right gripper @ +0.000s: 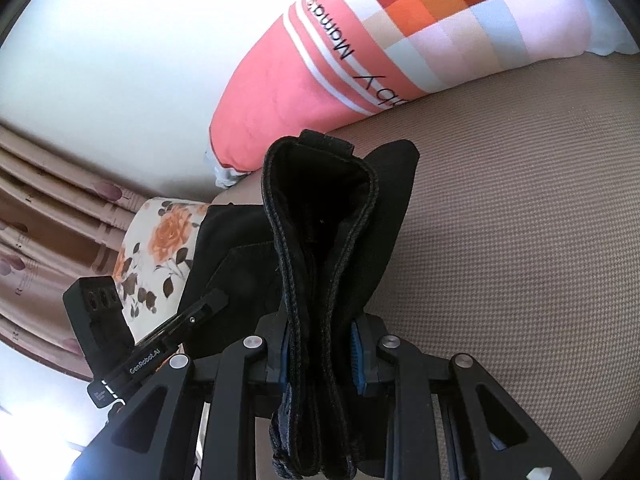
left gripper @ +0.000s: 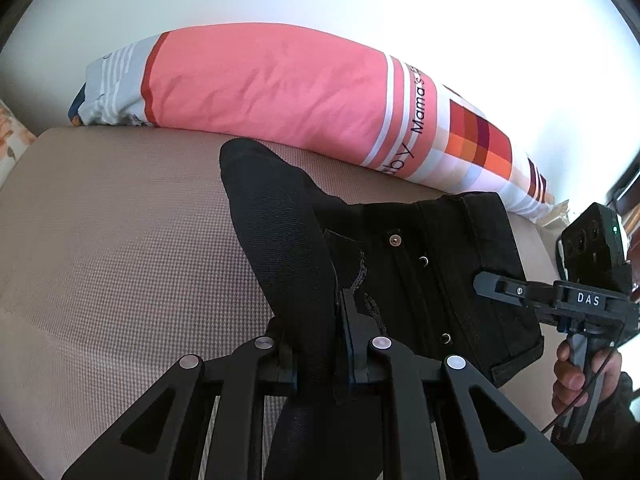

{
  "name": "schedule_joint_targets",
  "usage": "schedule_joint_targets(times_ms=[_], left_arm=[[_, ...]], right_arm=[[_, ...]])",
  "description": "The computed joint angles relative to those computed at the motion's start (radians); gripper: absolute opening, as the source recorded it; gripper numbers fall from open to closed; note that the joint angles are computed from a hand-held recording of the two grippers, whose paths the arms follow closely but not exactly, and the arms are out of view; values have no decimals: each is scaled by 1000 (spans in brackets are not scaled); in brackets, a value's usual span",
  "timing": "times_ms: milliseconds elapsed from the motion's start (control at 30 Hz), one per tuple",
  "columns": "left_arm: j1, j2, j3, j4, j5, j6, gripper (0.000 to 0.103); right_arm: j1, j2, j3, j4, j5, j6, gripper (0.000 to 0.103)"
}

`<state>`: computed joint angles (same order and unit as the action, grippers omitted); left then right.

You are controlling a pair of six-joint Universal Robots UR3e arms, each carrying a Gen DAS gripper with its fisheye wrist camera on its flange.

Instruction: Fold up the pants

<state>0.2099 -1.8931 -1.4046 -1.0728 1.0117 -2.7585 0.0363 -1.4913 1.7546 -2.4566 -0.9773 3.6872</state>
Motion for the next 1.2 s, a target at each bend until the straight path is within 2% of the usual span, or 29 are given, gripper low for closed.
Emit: schedule_joint_targets(times_ms=[133,233,300,333,367,400,533,567,667,800,867,900,967,1000,1200], left_arm=[[-9,-55,22,25,35,-27,16],[18,-108,45,0,24,-29,19],[34,-155,67,-39,12,-33,27],[33,-167,62,-27,25,-41,36],[36,-168,45,-6,21,-44,38],[39,-153,2,50,13,-44,39],[10,-128,-35,115,68,-48,44],[-2,-126,-4,67,105,-69,46],[-9,-85,-12,41,157,-87,48],[-13,61,-125,70,243,-72,50],[-5,153,-213,102,268,-48,62],[6,211,-261,107,272,-33,64],[36,330,-347,97,264,-1,73],[57,388,-425,167,237,10,75],[180,734,-600,11,171,124,86]], right_arm=[[13,24,-4,3,-52,-13,22],[16,32,25,-17,-102,-12,23],[29,43,31,5,-158,-16,32],[44,52,24,17,-193,-31,36],[67,62,13,20,-243,-40,39],[87,64,12,4,-280,-47,39],[127,79,-41,52,-357,-43,43],[133,82,-54,70,-372,-42,46],[164,74,-106,171,-428,-43,52],[211,29,-134,272,-494,-42,53],[241,-4,-142,308,-531,-26,53],[262,-24,-146,321,-557,-14,53],[312,-61,-162,354,-606,18,53],[336,-78,-164,360,-626,35,54],[556,-117,-232,447,-797,169,70]])
